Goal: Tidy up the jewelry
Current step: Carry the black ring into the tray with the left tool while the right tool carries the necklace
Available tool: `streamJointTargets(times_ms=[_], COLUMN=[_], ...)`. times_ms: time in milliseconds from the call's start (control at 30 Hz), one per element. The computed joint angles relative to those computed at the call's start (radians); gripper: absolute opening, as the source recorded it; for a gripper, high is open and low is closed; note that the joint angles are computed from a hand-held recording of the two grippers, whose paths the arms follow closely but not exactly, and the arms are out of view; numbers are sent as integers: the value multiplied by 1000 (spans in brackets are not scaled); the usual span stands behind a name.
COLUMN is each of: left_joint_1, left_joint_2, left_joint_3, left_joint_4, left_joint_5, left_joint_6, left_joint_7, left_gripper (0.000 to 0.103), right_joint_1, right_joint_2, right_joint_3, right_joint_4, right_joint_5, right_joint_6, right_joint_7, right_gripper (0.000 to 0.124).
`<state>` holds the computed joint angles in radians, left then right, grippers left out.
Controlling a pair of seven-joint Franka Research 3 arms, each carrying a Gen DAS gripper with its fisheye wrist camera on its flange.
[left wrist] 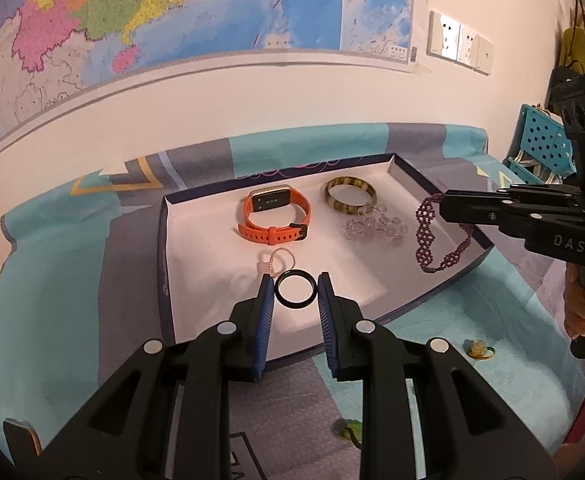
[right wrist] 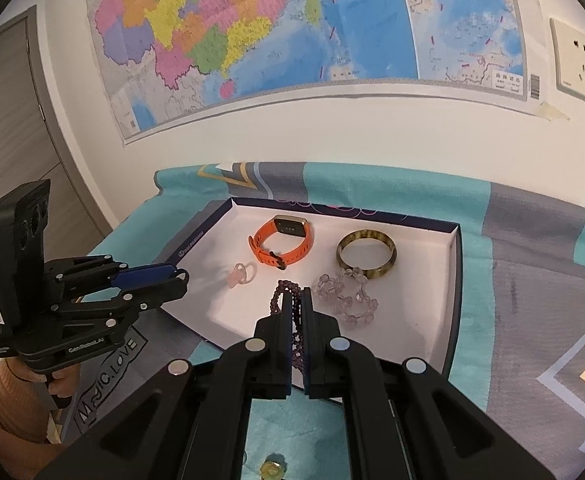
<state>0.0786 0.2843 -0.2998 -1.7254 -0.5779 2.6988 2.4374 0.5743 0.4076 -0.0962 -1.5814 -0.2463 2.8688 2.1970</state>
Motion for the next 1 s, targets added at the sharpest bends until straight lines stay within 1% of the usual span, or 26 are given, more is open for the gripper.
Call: streamJointTargets(times_ms=[67, 233, 500, 633, 700, 1000], left_joint_1=[-8, -20, -23, -23, -22, -28], left_joint_2=[11, 45, 94, 110, 117, 146], left_joint_3=[8, 17, 15, 13, 12, 15], left_joint_4=[9, 38, 86, 103, 112, 148], left_joint_5=[22, 93, 199, 239, 254, 314], left_joint_6=[-1, -5, -31, -41, -51, -80], left_joint_7=[-21, -87, -180, -212, -226, -286], left_gripper=[23, 23, 23, 23, 23, 23], right_joint_1=[-14, -25, -43, -49, -60, -51], right_joint_2=[9, 34, 77, 100, 109, 149], right_joint_3=[16, 22, 31, 30, 40, 22], right_joint_4=[8, 32, 74, 101, 110, 166], right_joint_5=[21, 58, 115, 134, 153, 157], right_joint_6=[-4, -18, -49, -71, -74, -121], right_joint_7=[-18, -41, -75, -80, -90, -80], right_gripper=[2, 2, 2, 2, 2, 3])
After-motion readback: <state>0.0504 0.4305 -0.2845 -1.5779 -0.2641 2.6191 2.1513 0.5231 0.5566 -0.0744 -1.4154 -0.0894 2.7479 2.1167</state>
